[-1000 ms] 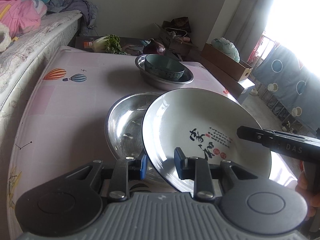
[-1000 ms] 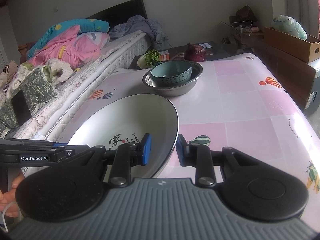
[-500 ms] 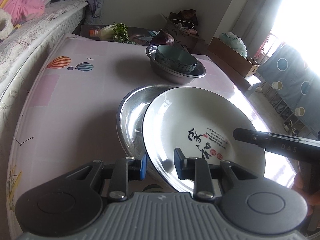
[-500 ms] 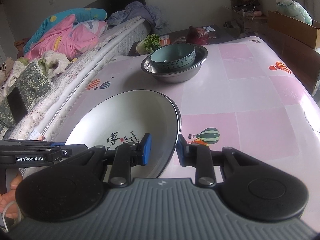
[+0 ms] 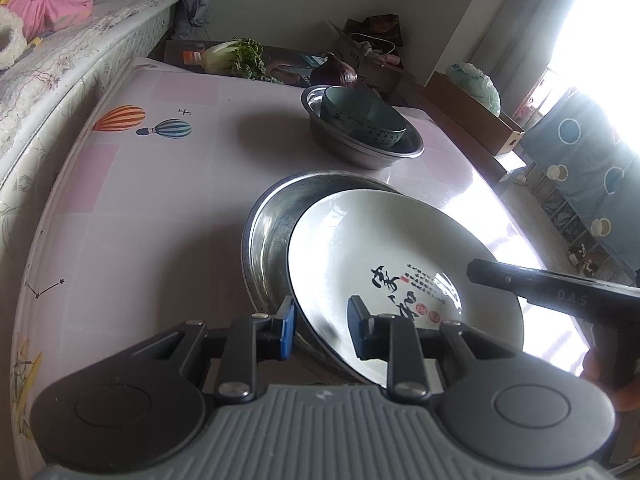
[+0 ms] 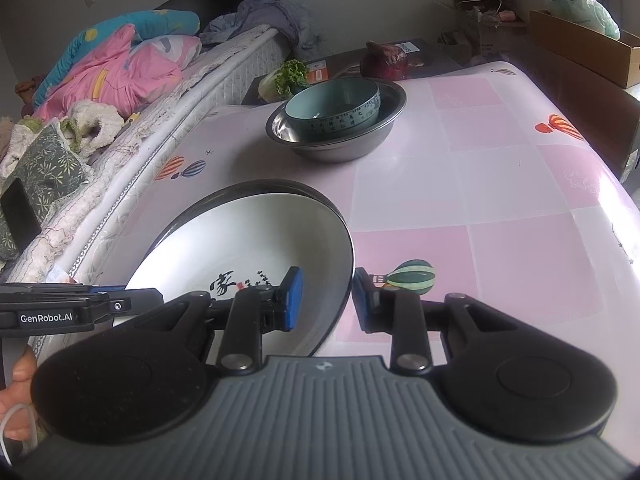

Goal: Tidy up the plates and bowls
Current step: 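Carry the white printed plate with both grippers onto the stacked steel plates, then open both grippers and release the white plate on the steel plates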

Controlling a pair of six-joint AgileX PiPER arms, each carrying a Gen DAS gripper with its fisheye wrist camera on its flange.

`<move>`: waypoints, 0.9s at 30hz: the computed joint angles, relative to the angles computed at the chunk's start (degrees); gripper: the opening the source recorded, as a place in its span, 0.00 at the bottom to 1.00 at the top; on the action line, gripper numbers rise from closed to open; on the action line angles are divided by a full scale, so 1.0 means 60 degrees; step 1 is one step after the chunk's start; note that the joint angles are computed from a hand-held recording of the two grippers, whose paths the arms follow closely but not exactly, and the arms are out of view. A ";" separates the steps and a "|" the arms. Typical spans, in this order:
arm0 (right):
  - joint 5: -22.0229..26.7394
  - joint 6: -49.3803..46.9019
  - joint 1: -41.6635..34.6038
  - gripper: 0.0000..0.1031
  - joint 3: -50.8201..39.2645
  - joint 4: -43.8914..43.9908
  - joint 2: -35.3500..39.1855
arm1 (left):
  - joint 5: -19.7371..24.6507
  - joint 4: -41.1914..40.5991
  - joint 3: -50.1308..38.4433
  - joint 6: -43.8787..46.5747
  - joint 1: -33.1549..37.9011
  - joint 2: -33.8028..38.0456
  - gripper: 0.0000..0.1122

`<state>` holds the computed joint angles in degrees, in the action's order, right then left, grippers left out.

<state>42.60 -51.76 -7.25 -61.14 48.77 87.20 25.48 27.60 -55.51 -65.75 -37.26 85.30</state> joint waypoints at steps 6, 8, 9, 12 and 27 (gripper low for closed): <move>-0.0109 0.0033 0.0035 0.31 -0.0147 0.0147 0.0068 | 0.0037 0.0187 0.0027 -0.0272 0.0005 -0.0075 0.26; -0.0086 -0.0070 -0.0008 0.32 -0.0106 0.0292 0.0028 | 0.0013 0.0340 0.0060 -0.0431 -0.0012 -0.0108 0.29; -0.0087 -0.0107 -0.0026 0.33 -0.0075 0.0336 0.0003 | 0.0019 0.0448 0.0098 -0.0570 -0.0035 -0.0165 0.31; -0.0094 -0.0144 -0.0082 0.35 0.0043 0.0435 -0.0081 | 0.0133 0.0967 0.0140 -0.1074 -0.0165 -0.0285 0.37; 0.0279 -0.0576 -0.0901 0.57 0.0840 0.1144 -0.0843 | 0.0852 0.3082 0.0171 -0.3145 -0.0894 -0.0506 0.54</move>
<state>44.28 -55.22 -12.66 -56.10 55.63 82.15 30.59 46.09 -54.49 -84.62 -42.62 82.26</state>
